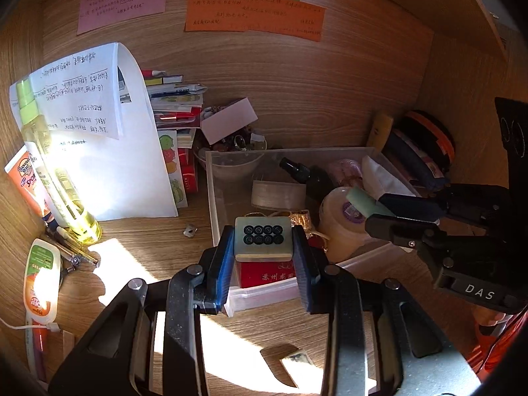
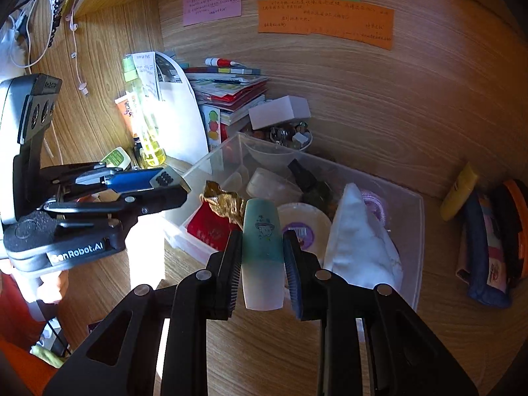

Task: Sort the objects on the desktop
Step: 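Carry the dotted tile and green tube over the clear box, then open left tool to drop the tile while right tool releases the tube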

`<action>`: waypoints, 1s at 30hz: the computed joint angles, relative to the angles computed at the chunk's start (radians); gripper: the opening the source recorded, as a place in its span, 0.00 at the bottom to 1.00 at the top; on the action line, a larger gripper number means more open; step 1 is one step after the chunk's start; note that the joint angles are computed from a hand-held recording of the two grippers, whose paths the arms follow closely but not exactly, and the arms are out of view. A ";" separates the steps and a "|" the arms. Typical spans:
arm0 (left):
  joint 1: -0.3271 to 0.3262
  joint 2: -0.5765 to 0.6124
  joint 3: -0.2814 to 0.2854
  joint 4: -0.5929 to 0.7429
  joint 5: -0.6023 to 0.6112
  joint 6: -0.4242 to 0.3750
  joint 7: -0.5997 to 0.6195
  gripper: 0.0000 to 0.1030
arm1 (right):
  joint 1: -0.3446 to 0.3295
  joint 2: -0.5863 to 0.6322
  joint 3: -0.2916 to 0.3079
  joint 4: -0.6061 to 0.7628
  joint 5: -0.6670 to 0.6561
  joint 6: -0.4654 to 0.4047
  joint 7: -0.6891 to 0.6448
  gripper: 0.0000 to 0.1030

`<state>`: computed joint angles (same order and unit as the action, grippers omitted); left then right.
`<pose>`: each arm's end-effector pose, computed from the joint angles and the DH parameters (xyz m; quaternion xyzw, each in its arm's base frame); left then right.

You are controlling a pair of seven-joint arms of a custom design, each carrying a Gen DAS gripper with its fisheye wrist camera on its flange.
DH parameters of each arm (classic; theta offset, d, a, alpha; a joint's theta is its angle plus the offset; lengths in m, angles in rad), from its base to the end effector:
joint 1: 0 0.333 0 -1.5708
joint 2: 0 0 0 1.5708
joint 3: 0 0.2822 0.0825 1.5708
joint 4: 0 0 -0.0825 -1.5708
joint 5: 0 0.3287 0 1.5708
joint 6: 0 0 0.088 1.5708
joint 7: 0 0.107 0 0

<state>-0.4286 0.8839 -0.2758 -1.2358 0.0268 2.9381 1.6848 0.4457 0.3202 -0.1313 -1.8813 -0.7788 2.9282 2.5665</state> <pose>0.6029 -0.4151 0.3520 -0.4045 0.8149 -0.3935 0.1319 0.5611 0.2369 0.4111 -0.6651 0.6343 -0.2643 0.2922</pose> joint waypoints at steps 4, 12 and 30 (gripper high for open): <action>0.004 0.055 -0.016 0.085 -0.010 -0.054 0.020 0.32 | -0.033 0.070 0.038 0.090 0.107 -0.014 -0.117 0.22; 0.021 0.108 -0.063 0.147 -0.054 -0.094 0.112 0.32 | -0.015 0.169 0.015 0.197 0.289 -0.028 -0.227 0.22; -0.019 0.091 0.004 0.107 -0.011 -0.024 0.063 0.32 | 0.070 0.225 -0.077 0.281 0.185 -0.117 -0.114 0.25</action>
<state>-0.4478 0.9753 -0.2717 -1.1292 0.0158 2.9143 1.7479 0.5158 0.5455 -0.2081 -1.5998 -0.5942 2.8110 2.4527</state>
